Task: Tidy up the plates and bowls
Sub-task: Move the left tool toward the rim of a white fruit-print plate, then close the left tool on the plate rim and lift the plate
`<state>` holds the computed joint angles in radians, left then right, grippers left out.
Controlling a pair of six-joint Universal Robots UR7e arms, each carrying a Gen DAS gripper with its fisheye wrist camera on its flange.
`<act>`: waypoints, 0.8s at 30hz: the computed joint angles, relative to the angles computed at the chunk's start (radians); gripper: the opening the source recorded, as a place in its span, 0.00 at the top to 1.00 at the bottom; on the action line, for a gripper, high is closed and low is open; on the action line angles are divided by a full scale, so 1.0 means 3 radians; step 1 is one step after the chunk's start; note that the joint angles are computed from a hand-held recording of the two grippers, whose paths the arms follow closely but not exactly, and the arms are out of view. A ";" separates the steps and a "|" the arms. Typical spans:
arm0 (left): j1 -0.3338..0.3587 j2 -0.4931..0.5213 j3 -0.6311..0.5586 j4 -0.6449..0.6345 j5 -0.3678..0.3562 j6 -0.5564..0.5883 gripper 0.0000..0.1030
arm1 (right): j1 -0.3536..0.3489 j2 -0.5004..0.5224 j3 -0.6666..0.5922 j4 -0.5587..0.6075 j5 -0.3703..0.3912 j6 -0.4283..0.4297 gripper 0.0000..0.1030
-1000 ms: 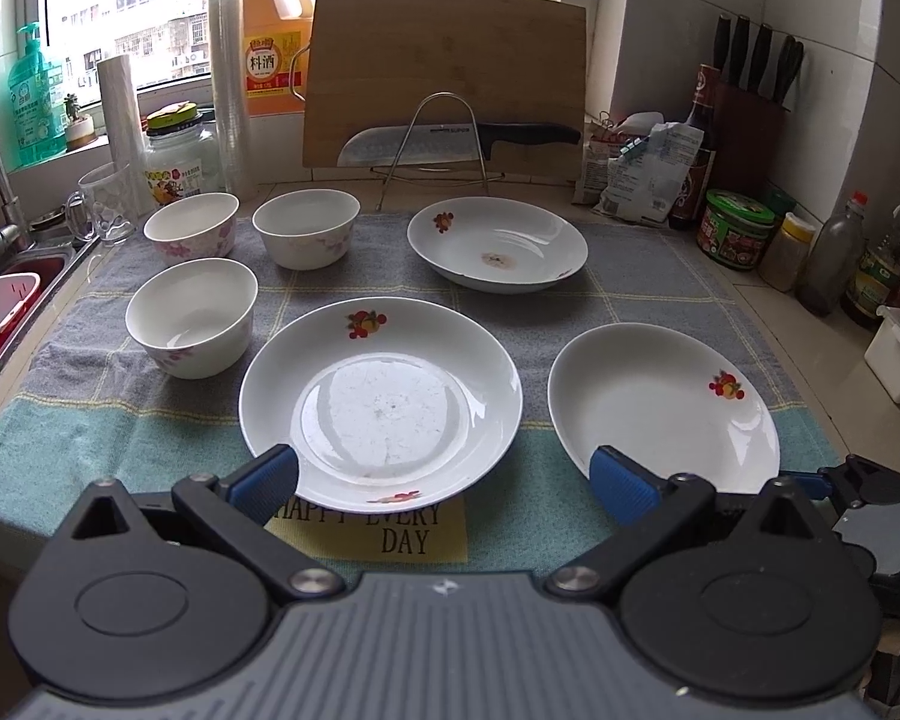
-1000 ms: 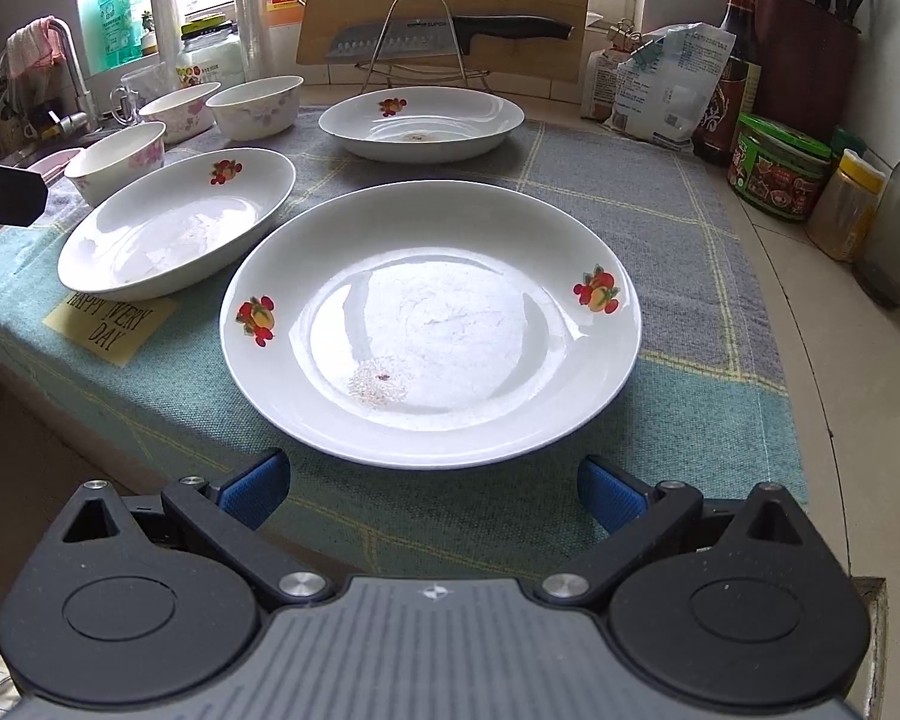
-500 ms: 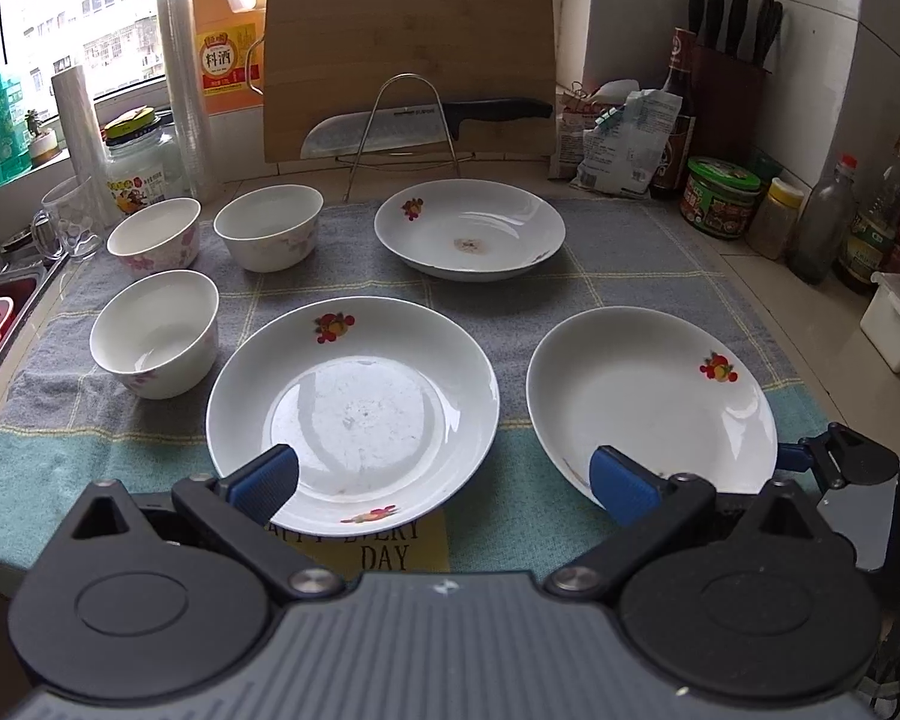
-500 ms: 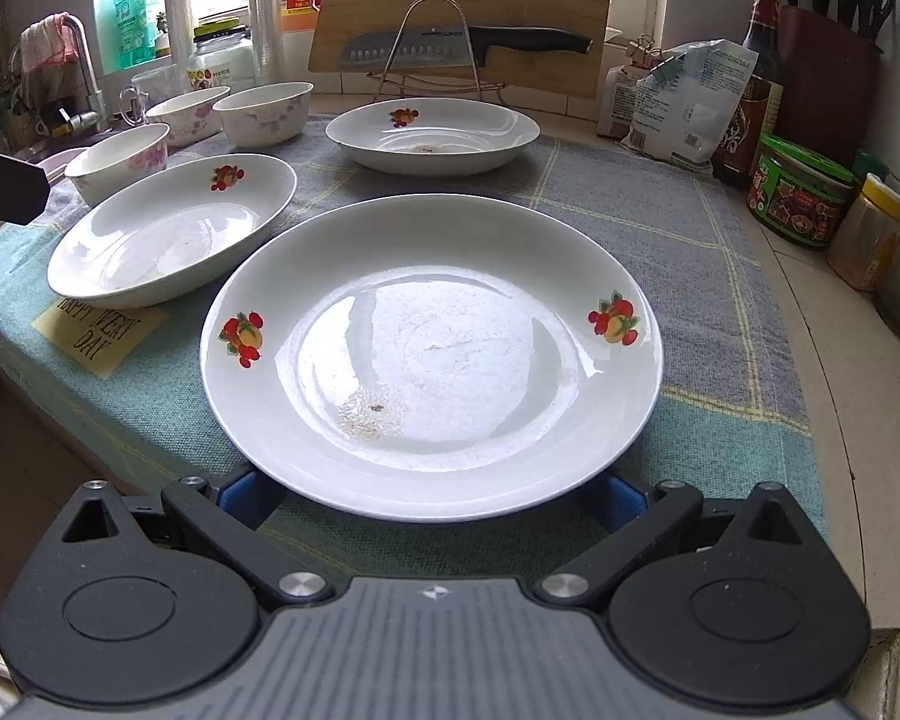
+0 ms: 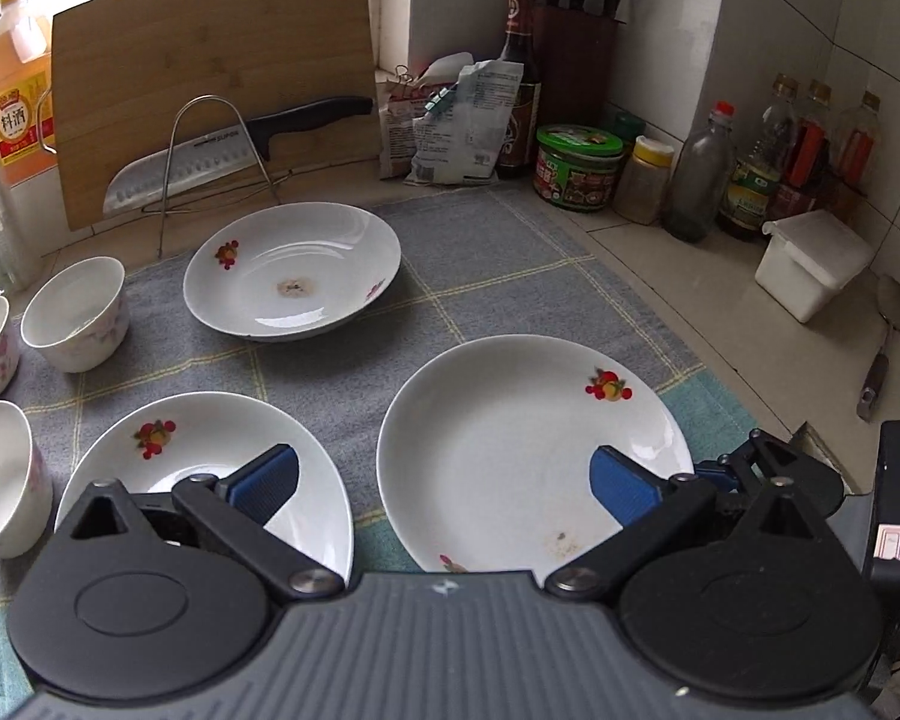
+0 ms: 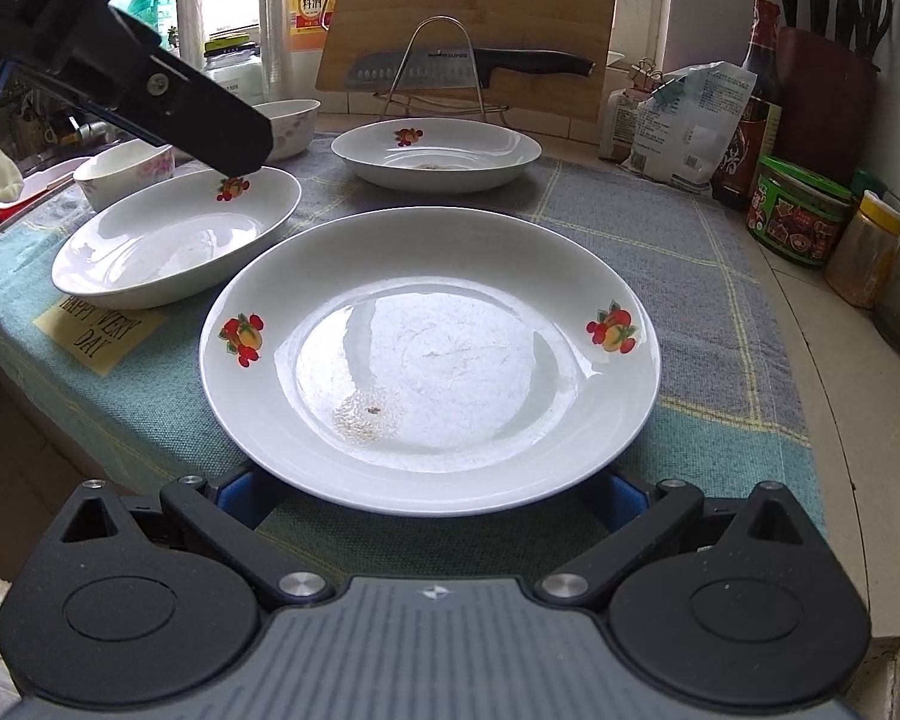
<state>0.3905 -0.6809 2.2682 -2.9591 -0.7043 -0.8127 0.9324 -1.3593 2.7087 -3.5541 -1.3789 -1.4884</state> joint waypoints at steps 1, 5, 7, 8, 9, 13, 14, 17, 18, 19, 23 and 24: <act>0.0047 0.0012 -0.0032 -0.0055 -0.0033 0.0114 0.01 | -0.0004 0.0001 0.0002 -0.0001 0.0010 -0.0003 0.00; 0.0256 0.0064 -0.0172 -0.0258 -0.0172 0.0581 0.01 | -0.0055 -0.0012 0.0021 0.0006 0.0080 -0.0056 0.00; 0.0363 0.0104 -0.0272 -0.0276 -0.0245 0.0825 0.01 | -0.0070 -0.0011 0.0027 0.0000 0.0104 -0.0063 0.00; 0.0399 0.0121 -0.0303 -0.0303 -0.0272 0.0922 0.01 | -0.0078 -0.0010 0.0029 -0.0004 0.0116 -0.0066 0.00; 0.0454 0.0143 -0.0342 -0.0342 -0.0313 0.1048 0.01 | -0.0082 -0.0008 0.0033 -0.0012 0.0119 -0.0065 0.00; 0.0624 0.0207 -0.0491 -0.0389 -0.0499 0.1458 0.01 | -0.0107 0.0001 0.0045 -0.0038 0.0154 -0.0075 0.00; 0.0665 0.0218 -0.0530 -0.0373 -0.0549 0.1553 0.01 | -0.0119 0.0007 0.0053 -0.0055 0.0172 -0.0080 0.00; 0.0774 0.0237 -0.0637 -0.0261 -0.0668 0.1740 0.01 | -0.0150 0.0011 0.0068 -0.0080 0.0216 -0.0093 0.00; 0.0819 0.0234 -0.0668 -0.0219 -0.0727 0.1783 0.01 | -0.0156 0.0012 0.0068 -0.0083 0.0229 -0.0093 0.00; 0.0868 0.0230 -0.0702 -0.0172 -0.0807 0.1831 0.01 | -0.0166 0.0018 0.0075 -0.0101 0.0244 -0.0094 0.00; 0.1021 0.0246 -0.0829 -0.0010 -0.1026 0.1994 0.01 | -0.0206 0.0031 0.0096 -0.0144 0.0297 -0.0112 0.00; 0.1052 0.0249 -0.0863 0.0057 -0.1078 0.2013 0.01 | -0.0208 0.0034 0.0099 -0.0151 0.0299 -0.0109 0.00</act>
